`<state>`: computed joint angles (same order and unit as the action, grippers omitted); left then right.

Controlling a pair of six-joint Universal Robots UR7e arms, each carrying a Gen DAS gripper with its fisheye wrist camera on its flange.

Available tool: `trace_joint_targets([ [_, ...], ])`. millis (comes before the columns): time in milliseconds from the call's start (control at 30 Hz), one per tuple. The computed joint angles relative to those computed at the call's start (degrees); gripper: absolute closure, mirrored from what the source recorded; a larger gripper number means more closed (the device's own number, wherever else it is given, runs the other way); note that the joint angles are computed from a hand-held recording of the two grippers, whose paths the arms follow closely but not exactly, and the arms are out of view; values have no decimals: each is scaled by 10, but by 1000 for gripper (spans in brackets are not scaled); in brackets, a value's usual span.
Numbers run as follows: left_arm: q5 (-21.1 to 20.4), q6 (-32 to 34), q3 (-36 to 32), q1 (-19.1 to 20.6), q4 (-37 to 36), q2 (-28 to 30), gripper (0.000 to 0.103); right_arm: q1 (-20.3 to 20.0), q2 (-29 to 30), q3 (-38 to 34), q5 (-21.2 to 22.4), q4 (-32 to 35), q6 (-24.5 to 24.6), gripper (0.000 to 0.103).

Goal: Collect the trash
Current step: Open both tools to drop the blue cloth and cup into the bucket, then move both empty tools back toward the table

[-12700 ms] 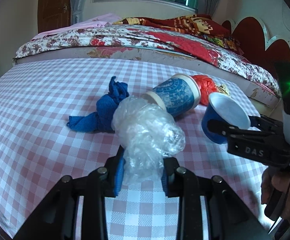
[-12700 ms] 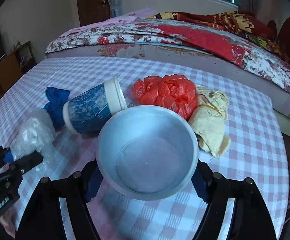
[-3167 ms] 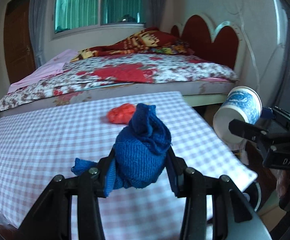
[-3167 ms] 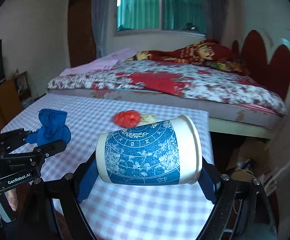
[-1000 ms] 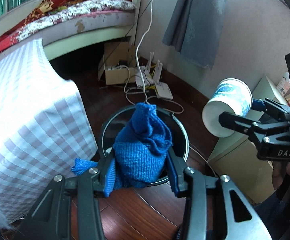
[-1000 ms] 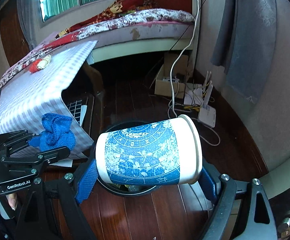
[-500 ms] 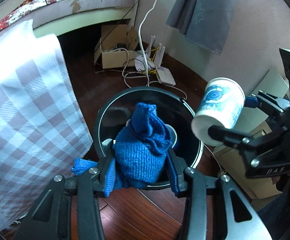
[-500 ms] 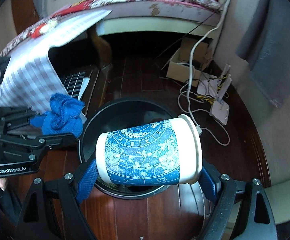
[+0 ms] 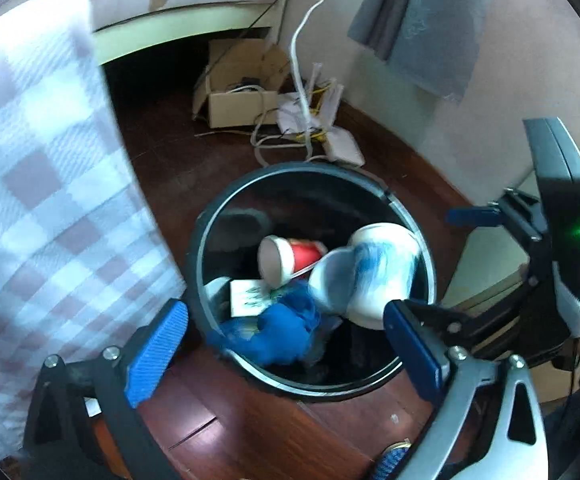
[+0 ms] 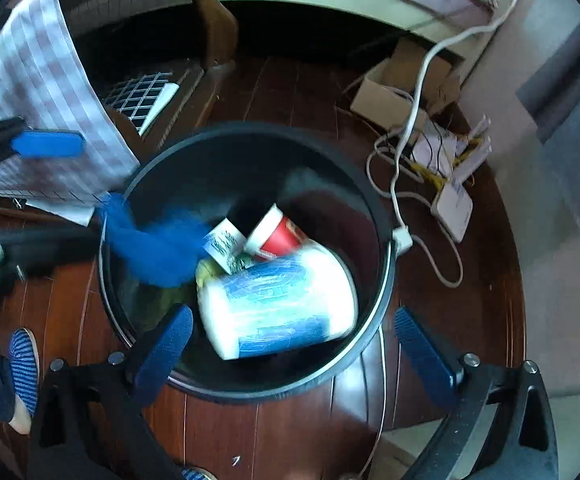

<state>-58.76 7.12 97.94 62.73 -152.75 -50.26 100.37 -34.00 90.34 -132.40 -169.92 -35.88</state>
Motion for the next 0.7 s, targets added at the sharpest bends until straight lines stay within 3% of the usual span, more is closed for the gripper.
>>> trace_joint_targets([
  [133, 37, 3, 24, -4, -26, -5, 1, -2, -12, 18, 9, -13, 23, 1],
  [600, 55, -1, 69, -16, -54, -49, 1, 17, -32, 48, 14, -50, 79, 1],
  [700, 63, -4, 84, -20, -62, -62, 1, 32, -30, 53, -3, -70, 69, 1],
])
